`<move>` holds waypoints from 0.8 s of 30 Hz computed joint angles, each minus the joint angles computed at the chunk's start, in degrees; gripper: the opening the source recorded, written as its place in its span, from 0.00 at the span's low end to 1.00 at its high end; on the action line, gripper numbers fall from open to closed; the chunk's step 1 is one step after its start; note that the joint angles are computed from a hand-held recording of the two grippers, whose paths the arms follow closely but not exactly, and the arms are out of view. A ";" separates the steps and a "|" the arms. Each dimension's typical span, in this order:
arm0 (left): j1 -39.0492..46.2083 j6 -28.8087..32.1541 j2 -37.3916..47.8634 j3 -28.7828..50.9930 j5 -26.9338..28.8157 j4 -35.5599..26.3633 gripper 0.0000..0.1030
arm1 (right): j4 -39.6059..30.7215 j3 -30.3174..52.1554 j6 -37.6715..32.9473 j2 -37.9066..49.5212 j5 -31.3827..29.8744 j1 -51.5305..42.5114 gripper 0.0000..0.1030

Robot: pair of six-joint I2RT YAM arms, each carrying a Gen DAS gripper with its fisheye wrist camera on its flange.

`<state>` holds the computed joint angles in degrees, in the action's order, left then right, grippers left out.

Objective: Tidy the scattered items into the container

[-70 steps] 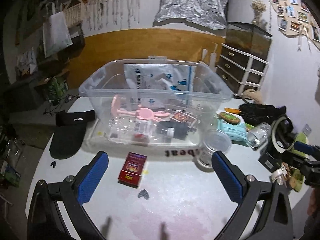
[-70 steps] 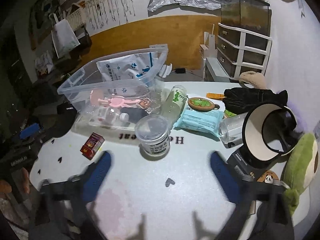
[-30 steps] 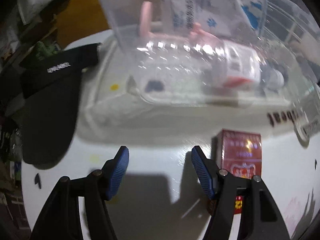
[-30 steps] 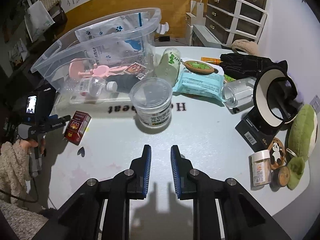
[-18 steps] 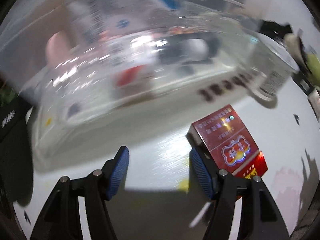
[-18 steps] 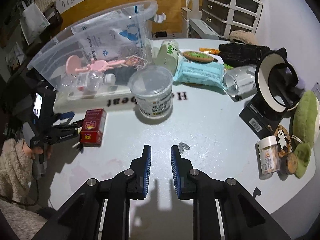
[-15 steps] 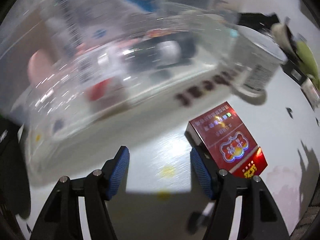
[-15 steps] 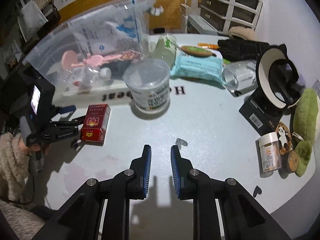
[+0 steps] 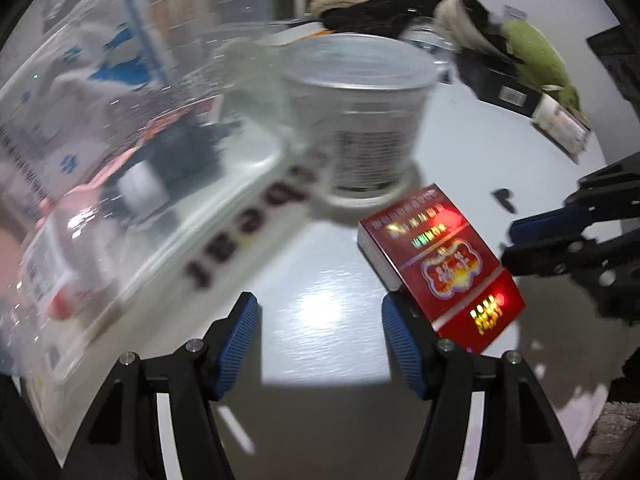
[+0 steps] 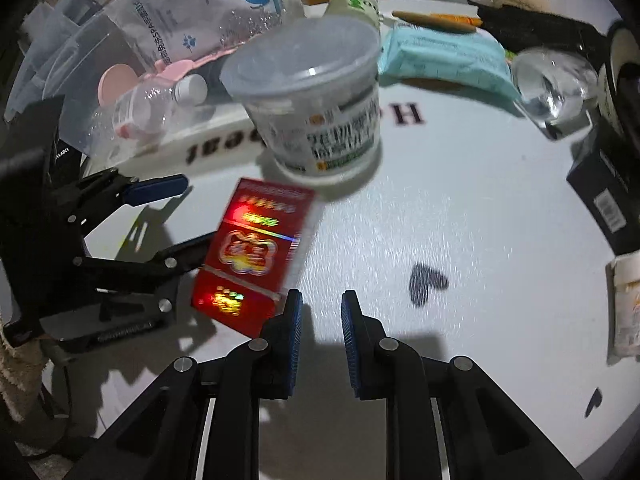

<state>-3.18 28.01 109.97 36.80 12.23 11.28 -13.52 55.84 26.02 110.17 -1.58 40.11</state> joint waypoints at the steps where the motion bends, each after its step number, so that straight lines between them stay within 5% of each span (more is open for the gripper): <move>1: -0.98 -0.29 -0.29 -0.48 0.04 0.40 0.58 | 0.12 -0.79 0.45 -0.36 0.53 0.09 0.20; 12: -9.49 -6.41 -2.29 -1.72 4.34 -3.41 0.14 | 4.03 -13.87 5.05 -8.90 -1.41 -2.67 0.20; 24: -15.70 -13.30 -3.45 -3.95 3.32 -1.51 0.13 | 5.11 -23.94 6.59 -17.11 -7.83 -3.10 0.20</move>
